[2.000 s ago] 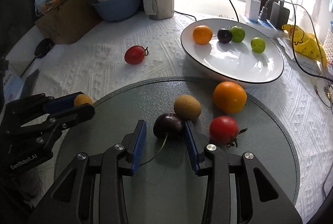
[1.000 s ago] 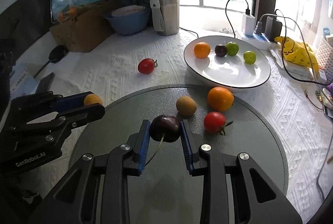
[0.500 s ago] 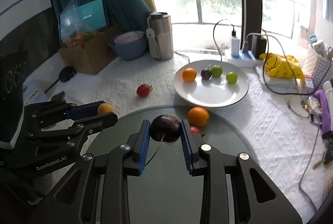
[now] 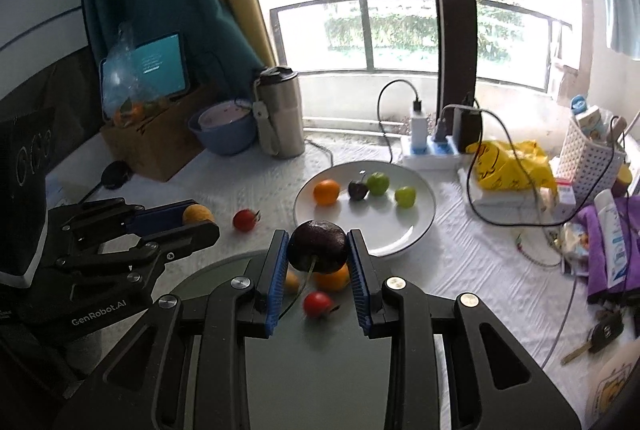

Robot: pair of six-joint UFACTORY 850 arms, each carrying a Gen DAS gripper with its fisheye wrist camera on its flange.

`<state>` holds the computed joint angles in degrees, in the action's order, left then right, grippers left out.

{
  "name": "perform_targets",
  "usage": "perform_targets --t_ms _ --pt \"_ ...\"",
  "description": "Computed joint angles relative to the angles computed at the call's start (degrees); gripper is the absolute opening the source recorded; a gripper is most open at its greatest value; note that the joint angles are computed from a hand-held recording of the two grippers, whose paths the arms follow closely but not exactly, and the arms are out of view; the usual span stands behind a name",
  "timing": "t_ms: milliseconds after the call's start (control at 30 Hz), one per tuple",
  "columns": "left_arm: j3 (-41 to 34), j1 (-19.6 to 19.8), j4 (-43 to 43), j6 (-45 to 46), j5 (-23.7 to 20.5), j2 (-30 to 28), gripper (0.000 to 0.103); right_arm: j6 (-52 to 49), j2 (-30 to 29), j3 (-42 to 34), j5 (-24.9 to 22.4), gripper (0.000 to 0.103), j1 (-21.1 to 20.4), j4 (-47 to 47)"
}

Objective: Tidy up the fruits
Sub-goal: 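Carry the kiwi in the left tool while the right tool carries the plum to the plate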

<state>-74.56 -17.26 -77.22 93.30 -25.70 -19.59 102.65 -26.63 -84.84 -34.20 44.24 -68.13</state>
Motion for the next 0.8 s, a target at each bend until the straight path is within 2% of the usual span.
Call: perform_targets --t_ms 433,800 --pt "-10.1 -1.5 -0.5 0.3 -2.7 -7.4 0.026 -2.8 -0.6 -1.5 -0.3 0.031 -3.9 -0.1" --pt "-21.0 -1.5 8.0 -9.8 -4.1 -17.1 0.026 -7.5 -4.6 -4.9 2.9 0.031 -7.6 4.2"
